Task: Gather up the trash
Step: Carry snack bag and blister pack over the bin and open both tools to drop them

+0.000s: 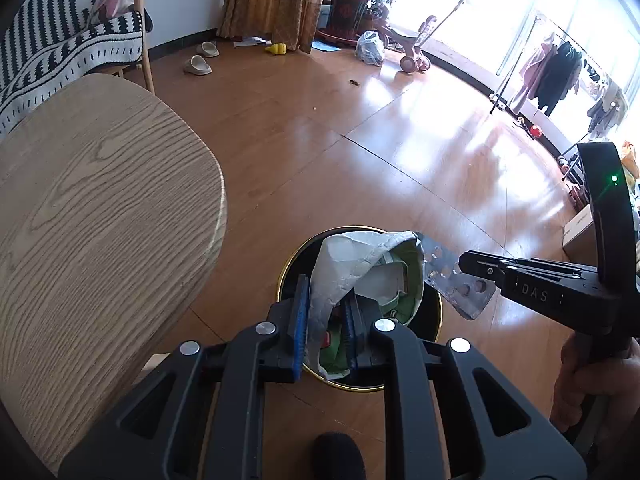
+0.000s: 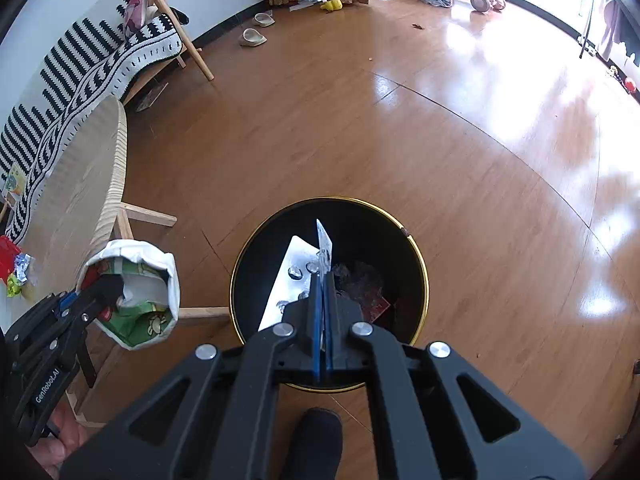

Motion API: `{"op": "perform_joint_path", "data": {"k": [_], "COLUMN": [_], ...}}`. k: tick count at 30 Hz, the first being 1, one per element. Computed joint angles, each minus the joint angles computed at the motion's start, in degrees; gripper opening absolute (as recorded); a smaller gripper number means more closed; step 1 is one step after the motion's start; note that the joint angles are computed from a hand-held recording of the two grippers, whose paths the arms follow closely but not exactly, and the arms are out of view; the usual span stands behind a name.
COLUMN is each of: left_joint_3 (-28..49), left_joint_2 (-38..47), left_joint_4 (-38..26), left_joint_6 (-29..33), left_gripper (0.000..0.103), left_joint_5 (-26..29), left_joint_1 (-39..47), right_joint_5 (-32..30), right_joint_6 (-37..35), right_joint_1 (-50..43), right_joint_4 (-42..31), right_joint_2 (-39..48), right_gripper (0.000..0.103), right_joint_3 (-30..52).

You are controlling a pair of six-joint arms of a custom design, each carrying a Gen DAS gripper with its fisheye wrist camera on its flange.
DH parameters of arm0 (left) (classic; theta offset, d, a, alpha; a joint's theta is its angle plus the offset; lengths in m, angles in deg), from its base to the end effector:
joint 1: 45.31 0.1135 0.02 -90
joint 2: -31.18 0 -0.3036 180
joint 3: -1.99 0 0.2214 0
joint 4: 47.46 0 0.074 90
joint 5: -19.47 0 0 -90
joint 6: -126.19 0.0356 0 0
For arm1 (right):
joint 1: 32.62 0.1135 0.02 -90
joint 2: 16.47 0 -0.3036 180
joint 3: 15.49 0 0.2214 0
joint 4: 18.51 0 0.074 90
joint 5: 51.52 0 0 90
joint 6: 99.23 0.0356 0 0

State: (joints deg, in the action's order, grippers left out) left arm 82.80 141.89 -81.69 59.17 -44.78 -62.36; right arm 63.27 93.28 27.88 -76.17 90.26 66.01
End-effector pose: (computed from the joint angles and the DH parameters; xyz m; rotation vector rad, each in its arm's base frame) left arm 0.3450 -0.1220 0.1917 1.0241 2.4102 -0.5659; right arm 0.1710 0.2719 0.2044 1.0003 2.5026 0.0781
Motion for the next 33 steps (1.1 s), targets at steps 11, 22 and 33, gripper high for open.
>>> {"op": "perform_joint_path", "data": {"k": [11,22,33], "left_joint_3": [1.1,-0.2,2.6], "left_joint_2": [1.3,2.6,5.9], "left_joint_4": [-0.5,1.1,-0.1], "left_joint_6": [0.3,-0.6,-0.5], "left_gripper": [0.015,0.015,0.036], "left_joint_5": [0.4,-0.4,3.6], "left_joint_1": [-0.1,-2.0,-3.3], "right_joint_5": [1.2,6.8,8.3], "right_joint_6": [3.9,11.8,16.8], "right_joint_1": [0.7,3.4,5.3], "right_joint_4": [0.5,-5.5,-9.8], "right_joint_2": [-2.0,-4.5,-6.0], "right_gripper": [0.003,0.091,0.091], "right_joint_3": [-1.8,-1.5,-2.2]}}
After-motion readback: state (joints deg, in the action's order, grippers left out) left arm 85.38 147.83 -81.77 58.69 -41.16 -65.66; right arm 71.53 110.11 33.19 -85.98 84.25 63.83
